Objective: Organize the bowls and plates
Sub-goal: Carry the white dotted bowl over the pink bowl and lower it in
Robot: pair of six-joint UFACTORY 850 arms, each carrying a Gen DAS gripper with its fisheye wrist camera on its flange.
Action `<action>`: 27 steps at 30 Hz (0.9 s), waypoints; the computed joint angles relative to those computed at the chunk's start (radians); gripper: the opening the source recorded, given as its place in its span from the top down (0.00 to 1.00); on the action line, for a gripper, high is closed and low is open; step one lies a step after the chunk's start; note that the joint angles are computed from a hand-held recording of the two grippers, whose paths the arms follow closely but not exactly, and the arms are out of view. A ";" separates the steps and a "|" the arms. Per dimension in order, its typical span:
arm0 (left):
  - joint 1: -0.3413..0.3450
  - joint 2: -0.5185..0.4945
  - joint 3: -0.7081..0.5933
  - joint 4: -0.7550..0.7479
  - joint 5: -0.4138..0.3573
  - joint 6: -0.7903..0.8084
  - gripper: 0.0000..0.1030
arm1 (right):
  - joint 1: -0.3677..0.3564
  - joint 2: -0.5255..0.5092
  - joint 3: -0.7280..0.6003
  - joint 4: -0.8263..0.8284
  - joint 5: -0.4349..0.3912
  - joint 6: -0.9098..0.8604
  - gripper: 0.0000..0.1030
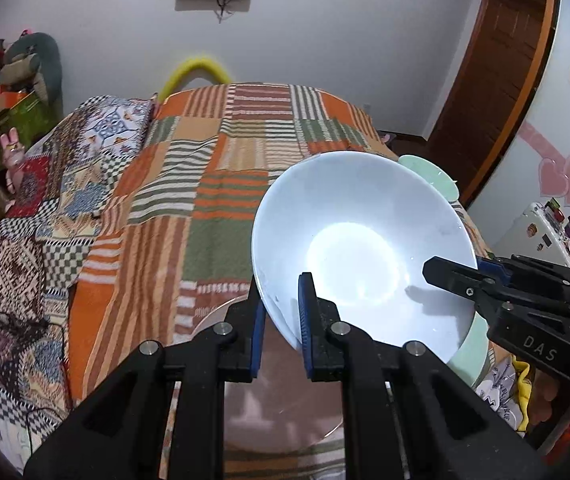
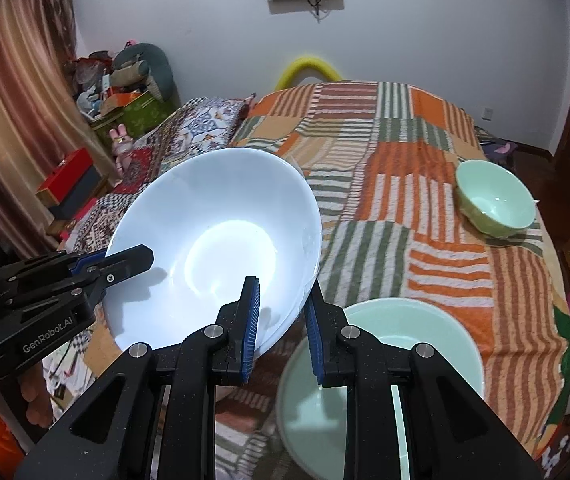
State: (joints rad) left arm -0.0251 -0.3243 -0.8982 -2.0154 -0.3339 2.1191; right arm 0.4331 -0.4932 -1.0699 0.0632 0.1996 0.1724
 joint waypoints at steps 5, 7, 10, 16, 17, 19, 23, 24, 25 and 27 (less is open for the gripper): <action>0.032 0.011 0.034 -0.033 -0.006 0.028 0.87 | 0.023 -0.013 -0.006 -0.035 -0.005 0.035 0.81; 0.043 0.009 0.042 -0.042 -0.008 0.037 0.87 | 0.031 -0.023 -0.014 -0.049 -0.011 0.048 0.81; 0.060 0.003 0.052 -0.047 -0.013 0.036 0.87 | 0.044 -0.040 -0.027 -0.069 -0.023 0.066 0.81; 0.081 -0.018 0.059 -0.031 -0.009 0.013 0.87 | 0.063 -0.067 -0.046 -0.092 -0.045 0.088 0.80; 0.082 -0.021 0.061 -0.036 -0.005 0.018 0.87 | 0.066 -0.072 -0.048 -0.090 -0.049 0.088 0.80; 0.083 -0.029 0.062 -0.043 0.000 0.027 0.87 | 0.070 -0.085 -0.055 -0.109 -0.059 0.109 0.80; 0.085 -0.047 0.064 -0.058 0.008 0.042 0.87 | 0.076 -0.100 -0.065 -0.128 -0.076 0.136 0.80; 0.085 -0.050 0.065 -0.059 0.009 0.043 0.87 | 0.077 -0.105 -0.068 -0.139 -0.082 0.149 0.80; 0.084 -0.056 0.064 -0.058 0.012 0.042 0.87 | 0.078 -0.110 -0.070 -0.152 -0.087 0.163 0.81; 0.084 -0.068 0.061 -0.048 0.017 0.032 0.87 | 0.080 -0.116 -0.074 -0.160 -0.094 0.174 0.80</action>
State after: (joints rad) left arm 0.0587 -0.3925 -0.8369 -2.0637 -0.3165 2.1512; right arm 0.5131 -0.6095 -1.1437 -0.0969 0.1052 0.3469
